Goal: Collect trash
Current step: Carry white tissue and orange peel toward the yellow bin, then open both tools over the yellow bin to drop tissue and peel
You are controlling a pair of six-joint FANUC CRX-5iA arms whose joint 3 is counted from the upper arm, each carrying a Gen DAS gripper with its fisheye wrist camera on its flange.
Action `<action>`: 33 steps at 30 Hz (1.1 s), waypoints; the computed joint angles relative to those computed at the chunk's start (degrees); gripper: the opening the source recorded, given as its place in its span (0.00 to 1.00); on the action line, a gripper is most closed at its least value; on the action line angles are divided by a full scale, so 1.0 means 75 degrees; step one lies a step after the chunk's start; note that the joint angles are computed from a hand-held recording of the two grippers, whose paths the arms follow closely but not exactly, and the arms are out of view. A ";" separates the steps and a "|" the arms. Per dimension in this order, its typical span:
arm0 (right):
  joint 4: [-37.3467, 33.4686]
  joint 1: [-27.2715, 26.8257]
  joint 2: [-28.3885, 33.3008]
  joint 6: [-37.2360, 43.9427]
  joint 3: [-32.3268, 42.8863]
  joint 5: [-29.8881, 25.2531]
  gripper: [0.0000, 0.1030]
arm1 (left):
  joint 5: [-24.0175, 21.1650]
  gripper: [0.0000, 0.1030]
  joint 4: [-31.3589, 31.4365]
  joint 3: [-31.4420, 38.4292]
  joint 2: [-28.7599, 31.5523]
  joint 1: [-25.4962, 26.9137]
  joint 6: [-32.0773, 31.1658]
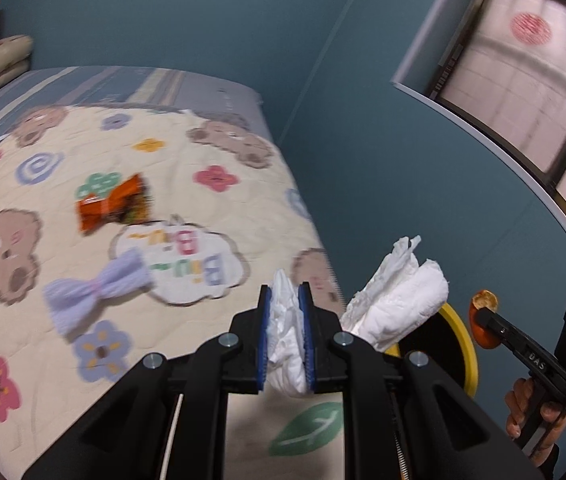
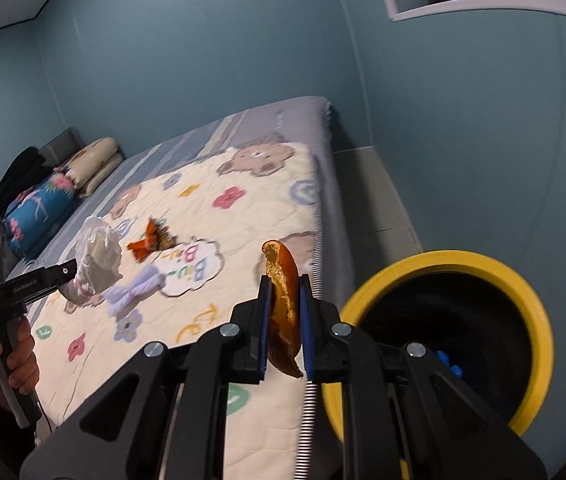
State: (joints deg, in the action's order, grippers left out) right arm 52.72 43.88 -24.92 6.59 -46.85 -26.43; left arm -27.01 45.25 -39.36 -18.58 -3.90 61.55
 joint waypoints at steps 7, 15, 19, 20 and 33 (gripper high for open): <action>-0.0135 -0.0510 -0.0558 0.0080 -0.0272 -0.0280 0.13 | 0.0256 0.12 0.0098 0.0713 0.0920 -0.0999 -0.0083; -0.0437 -0.1142 -0.0985 0.0172 -0.0538 -0.0452 0.13 | 0.0342 0.12 -0.0270 0.1656 0.1954 -0.1838 0.0174; -0.0674 -0.1485 -0.1035 0.0295 -0.0641 -0.0335 0.13 | 0.0446 0.12 -0.0209 0.1904 0.2357 -0.2188 0.0218; -0.0795 -0.1537 -0.1062 0.0378 -0.0650 -0.0319 0.13 | 0.0433 0.12 -0.0088 0.1962 0.2502 -0.2286 0.0183; -0.1422 -0.2252 -0.0777 0.0617 -0.0851 0.0293 0.13 | 0.0297 0.13 -0.0639 0.2724 0.3638 -0.2840 0.0778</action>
State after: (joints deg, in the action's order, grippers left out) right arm 42.06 26.98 -30.75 11.22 -53.23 -24.23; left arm -24.78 40.45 -18.93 8.71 -25.20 67.39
